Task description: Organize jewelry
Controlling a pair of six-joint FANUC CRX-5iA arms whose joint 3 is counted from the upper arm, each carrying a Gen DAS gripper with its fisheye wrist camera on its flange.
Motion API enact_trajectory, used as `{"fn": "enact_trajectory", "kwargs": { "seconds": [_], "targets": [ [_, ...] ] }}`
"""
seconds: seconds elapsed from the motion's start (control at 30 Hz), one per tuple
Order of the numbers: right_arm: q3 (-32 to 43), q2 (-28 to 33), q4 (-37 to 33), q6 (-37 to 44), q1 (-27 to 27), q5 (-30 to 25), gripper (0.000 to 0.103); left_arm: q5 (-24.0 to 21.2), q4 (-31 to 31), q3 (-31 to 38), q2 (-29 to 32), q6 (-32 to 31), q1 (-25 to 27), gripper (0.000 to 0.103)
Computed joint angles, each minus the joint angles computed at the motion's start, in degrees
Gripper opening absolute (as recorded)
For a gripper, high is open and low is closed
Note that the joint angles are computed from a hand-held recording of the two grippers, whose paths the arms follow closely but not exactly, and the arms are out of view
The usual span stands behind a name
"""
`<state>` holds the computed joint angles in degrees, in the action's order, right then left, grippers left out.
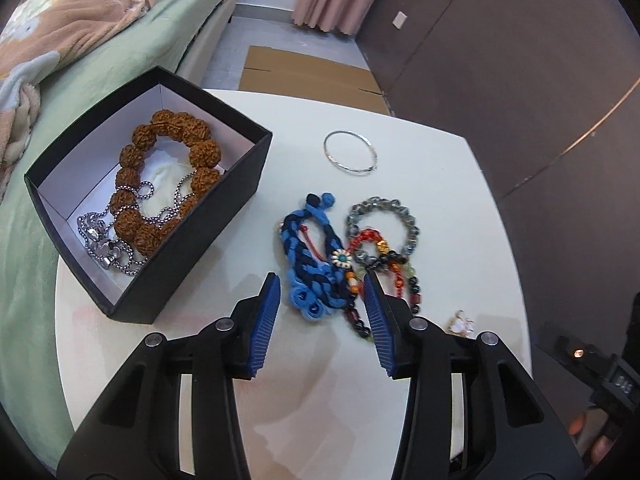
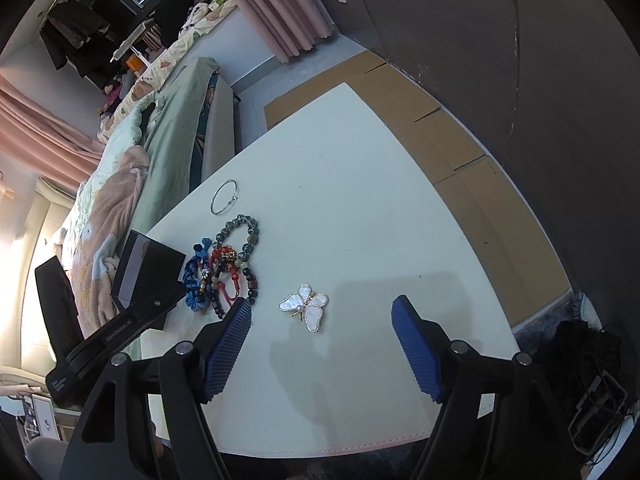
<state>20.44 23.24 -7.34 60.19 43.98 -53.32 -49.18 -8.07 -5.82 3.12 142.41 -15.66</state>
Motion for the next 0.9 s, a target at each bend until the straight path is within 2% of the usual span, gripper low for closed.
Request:
{"fn": "enact_trajectory", "kwargs": {
  "seconds": [0.07, 0.2, 0.27, 0.3, 0.33, 0.37, 0.47, 0.6, 0.73, 0.83, 0.9],
  "targets": [
    [0.9, 0.8, -0.2, 0.3, -0.1, -0.8, 0.072, -0.5, -0.9, 0.1, 0.6, 1.4, -0.1, 0.044],
    [2.5, 2.2, 0.0, 1.0, 0.1, -2.4, 0.072, 1.5, -0.7, -0.8, 1.1, 1.6, 0.3, 0.044],
    [3.0, 2.7, 0.9, 1.6, 0.6, -3.0, 0.072, 1.2, -0.9, -0.4, 1.4, 0.2, 0.2, 0.043],
    [3.0, 2.8, 1.4, 2.2, 0.8, -3.2, 0.072, 1.3, -0.8, -0.5, 1.4, -0.1, 0.3, 0.041],
    [3.3, 3.0, 1.9, 3.1, 1.1, -3.7, 0.072, 1.2, -0.5, -0.7, 1.3, -0.7, 0.5, 0.024],
    [3.3, 3.1, 2.0, 3.6, 1.2, -3.8, 0.072, 2.9, 2.3, -2.2, 0.9, -3.5, 1.5, 0.021],
    [3.8, 3.7, 2.1, 4.4, 1.3, -4.6, 0.072, 2.5, 2.6, -1.8, 0.7, -5.0, 1.4, 0.014],
    [5.0, 4.5, 0.9, 5.7, 1.1, -5.7, 0.066, 3.9, 4.8, -2.7, -0.6, -7.7, 1.9, 0.013],
    [6.4, 5.2, -0.4, 8.1, 0.7, -7.1, 0.053, 6.7, 7.8, -4.8, -2.9, -10.7, 2.6, 0.013],
    [7.3, 5.8, -1.8, 9.0, 0.2, -8.4, 0.047, 8.1, 9.2, -6.3, -4.9, -12.1, 3.3, 0.013],
    [7.7, 6.1, -2.1, 9.2, 0.2, -8.7, 0.046, 8.5, 9.1, -6.8, -5.9, -12.0, 3.2, 0.013]
  ]
}}
